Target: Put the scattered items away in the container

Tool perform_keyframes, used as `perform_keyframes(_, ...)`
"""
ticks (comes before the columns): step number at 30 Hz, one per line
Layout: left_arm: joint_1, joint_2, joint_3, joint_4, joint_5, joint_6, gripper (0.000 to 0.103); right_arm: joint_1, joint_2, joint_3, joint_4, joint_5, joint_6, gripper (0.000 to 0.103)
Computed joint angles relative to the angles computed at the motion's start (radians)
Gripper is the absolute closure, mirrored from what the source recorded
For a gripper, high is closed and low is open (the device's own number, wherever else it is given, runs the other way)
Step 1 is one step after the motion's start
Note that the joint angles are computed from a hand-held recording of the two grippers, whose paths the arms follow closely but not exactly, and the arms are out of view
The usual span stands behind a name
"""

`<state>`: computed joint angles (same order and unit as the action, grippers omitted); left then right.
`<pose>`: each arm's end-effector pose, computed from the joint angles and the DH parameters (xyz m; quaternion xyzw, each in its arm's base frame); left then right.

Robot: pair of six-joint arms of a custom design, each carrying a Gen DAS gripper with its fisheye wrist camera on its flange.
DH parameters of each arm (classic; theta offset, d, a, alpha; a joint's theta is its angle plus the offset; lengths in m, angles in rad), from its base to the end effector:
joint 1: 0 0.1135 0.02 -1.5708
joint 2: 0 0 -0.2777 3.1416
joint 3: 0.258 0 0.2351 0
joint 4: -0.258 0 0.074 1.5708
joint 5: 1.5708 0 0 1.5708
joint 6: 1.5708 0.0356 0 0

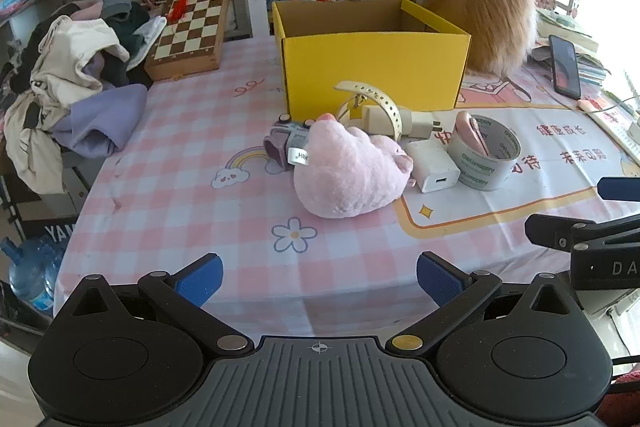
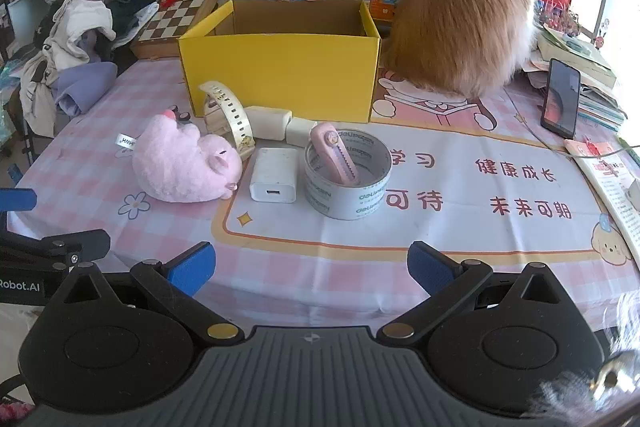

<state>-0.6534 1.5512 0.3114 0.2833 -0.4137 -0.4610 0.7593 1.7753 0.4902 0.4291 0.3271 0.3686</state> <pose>0.1727 -0.1142 0.1086 0.0278 0.9345 0.0097 0.3547 0.2027 0.1766 0.1029 -0.1235 0.9178 0.0556 0.3733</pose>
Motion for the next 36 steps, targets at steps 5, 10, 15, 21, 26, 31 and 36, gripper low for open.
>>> perform_keyframes(5, -0.016, -0.015, 0.008, -0.042, -0.010, -0.009, 0.000, 0.002, -0.003, -0.009, 0.014, 0.003, -0.012, 0.000)
perform_keyframes(10, -0.030, -0.008, 0.012, -0.037, -0.019, -0.015, 0.000, 0.008, -0.005, -0.012, 0.017, 0.009, -0.008, 0.000)
perform_keyframes(15, -0.036, 0.027, 0.019, -0.003, -0.029, -0.008, 0.000, 0.011, -0.005, -0.014, 0.022, 0.014, -0.009, 0.000)
perform_keyframes(21, -0.034, 0.028, 0.015, 0.014, -0.023, 0.003, 0.000, 0.012, -0.009, -0.014, 0.018, 0.013, -0.002, 0.000)
perform_keyframes(26, -0.023, 0.020, 0.005, 0.027, -0.007, 0.015, 0.000, 0.019, -0.011, -0.012, 0.017, 0.014, -0.001, 0.001)
perform_keyframes(31, -0.003, 0.011, -0.010, 0.038, 0.023, 0.025, 0.000, 0.025, -0.012, -0.009, 0.016, 0.014, 0.001, 0.002)
perform_keyframes(36, 0.011, -0.008, -0.034, 0.067, 0.035, 0.025, 0.000, 0.034, -0.013, -0.005, 0.011, 0.022, 0.005, 0.002)
